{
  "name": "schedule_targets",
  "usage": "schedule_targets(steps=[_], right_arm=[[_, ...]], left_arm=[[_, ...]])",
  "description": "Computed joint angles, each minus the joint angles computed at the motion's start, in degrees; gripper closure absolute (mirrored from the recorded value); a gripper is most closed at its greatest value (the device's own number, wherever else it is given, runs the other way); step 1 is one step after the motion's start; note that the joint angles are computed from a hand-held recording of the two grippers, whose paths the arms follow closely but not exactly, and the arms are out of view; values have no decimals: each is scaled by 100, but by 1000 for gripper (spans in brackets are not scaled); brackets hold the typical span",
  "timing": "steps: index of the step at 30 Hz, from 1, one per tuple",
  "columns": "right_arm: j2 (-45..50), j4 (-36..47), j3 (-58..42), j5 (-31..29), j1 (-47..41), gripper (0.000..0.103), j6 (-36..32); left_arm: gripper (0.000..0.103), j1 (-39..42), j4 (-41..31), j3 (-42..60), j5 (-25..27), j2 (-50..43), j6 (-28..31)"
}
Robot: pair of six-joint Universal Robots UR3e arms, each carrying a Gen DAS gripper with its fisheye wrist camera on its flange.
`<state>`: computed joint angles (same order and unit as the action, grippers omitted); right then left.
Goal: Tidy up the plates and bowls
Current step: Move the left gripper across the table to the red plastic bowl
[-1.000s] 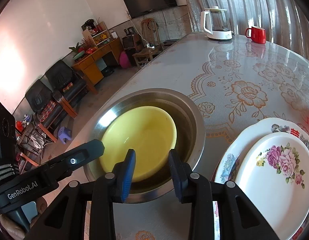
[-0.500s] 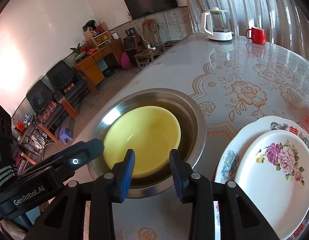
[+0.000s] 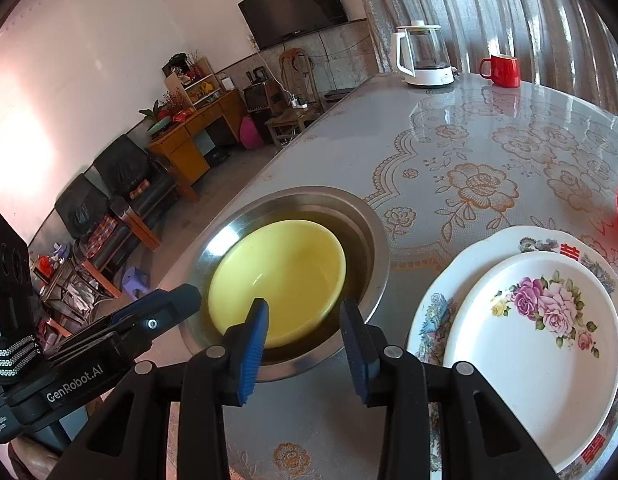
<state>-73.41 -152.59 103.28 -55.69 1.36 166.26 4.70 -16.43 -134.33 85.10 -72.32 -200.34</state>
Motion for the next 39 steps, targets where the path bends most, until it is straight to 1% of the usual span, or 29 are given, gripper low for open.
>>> schedule_targets(steps=[9, 15, 22, 39], right_arm=[[-238, -22, 295, 175, -316, 65, -12], [-417, 53, 498, 328, -596, 61, 5], [-624, 83, 705, 448, -979, 60, 5], [-1068, 149, 1183, 653, -2256, 60, -16]], left_arm=[[48, -321, -47, 176, 193, -87, 13], [47, -581, -45, 334, 358, -224, 1], [47, -932, -30, 607, 531, -480, 36], [47, -1842, -112, 1649, 815, -1500, 164]])
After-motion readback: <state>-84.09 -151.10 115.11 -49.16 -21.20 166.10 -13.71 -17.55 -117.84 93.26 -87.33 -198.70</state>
